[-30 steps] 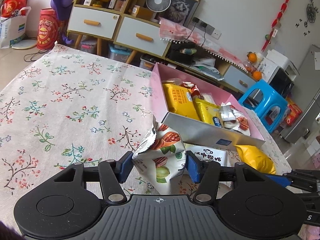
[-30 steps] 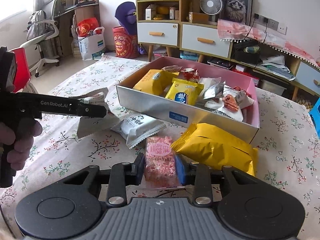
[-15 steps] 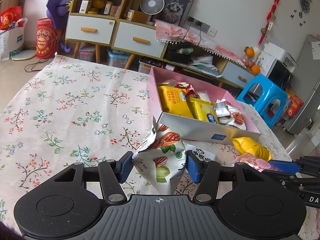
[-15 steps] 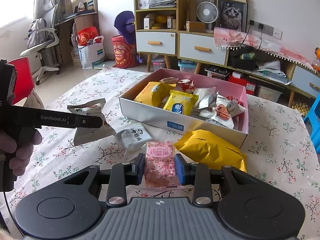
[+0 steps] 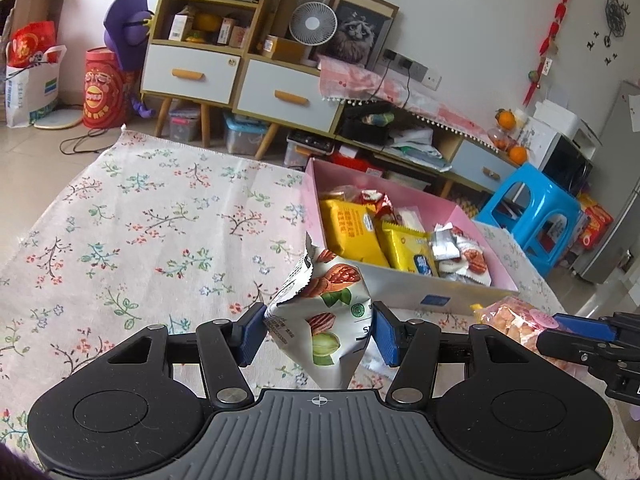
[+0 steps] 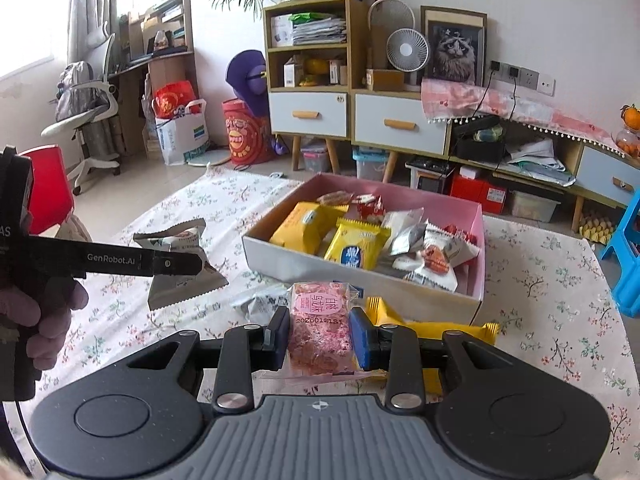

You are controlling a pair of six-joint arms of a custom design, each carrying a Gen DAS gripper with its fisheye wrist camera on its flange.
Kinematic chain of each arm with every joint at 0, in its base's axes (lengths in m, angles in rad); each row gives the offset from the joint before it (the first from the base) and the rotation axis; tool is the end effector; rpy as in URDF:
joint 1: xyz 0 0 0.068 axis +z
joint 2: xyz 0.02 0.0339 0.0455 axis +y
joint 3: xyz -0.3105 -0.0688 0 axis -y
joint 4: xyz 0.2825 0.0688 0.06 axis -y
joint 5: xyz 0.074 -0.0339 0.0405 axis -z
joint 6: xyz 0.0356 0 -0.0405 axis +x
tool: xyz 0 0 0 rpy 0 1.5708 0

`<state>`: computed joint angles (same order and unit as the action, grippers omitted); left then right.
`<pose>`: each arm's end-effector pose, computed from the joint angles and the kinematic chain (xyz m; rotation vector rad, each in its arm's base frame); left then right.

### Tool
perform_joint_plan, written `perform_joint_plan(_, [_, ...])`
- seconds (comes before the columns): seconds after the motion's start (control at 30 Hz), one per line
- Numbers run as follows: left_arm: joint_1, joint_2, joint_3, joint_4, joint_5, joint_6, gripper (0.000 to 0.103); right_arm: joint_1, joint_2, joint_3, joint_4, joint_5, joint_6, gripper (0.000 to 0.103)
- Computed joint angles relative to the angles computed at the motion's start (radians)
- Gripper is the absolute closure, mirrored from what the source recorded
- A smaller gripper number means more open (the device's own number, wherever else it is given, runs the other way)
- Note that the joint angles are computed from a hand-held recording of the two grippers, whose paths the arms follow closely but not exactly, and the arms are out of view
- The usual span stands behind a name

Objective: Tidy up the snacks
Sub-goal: 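Carry the nut-print pack into the box and open left tool while right tool releases pink bag there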

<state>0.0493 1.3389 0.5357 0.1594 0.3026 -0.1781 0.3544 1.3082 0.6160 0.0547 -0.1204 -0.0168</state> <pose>0.2745 0.0029 0.1893 -0.0832 2.2088 -0.4062 0.2640 0.1022 0.2142 -0.4760 2.1700 0.3199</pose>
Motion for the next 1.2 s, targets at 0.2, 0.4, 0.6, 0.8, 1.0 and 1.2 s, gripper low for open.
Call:
perform_joint_plan(0.2, [-0.014,0.002,0.022,0.001,-0.006,-0.024,0.050,-0.011,0.011,0.020,0.022,0.000,0.022,0.082])
perform_joint_plan(0.4, [-0.037,0.020,0.050,0.006,-0.019,-0.055,0.050,-0.030,0.028,0.049,0.039,-0.006,0.047,0.082])
perform_joint_plan(0.6, [-0.056,0.045,0.076,0.016,-0.025,-0.093,0.050,-0.055,0.069,0.086,0.059,-0.004,0.071,0.082])
perform_joint_plan(0.8, [-0.082,0.089,0.117,0.029,-0.036,-0.124,0.050,-0.084,0.127,0.128,0.074,-0.006,0.099,0.082])
perform_joint_plan(1.0, [-0.122,0.147,0.160,0.053,-0.046,-0.114,0.050,-0.096,0.196,0.175,0.077,-0.012,0.135,0.082])
perform_joint_plan(1.2, [-0.136,0.231,0.225,0.049,-0.017,-0.085,0.050,-0.102,0.278,0.224,0.092,-0.010,0.182,0.082])
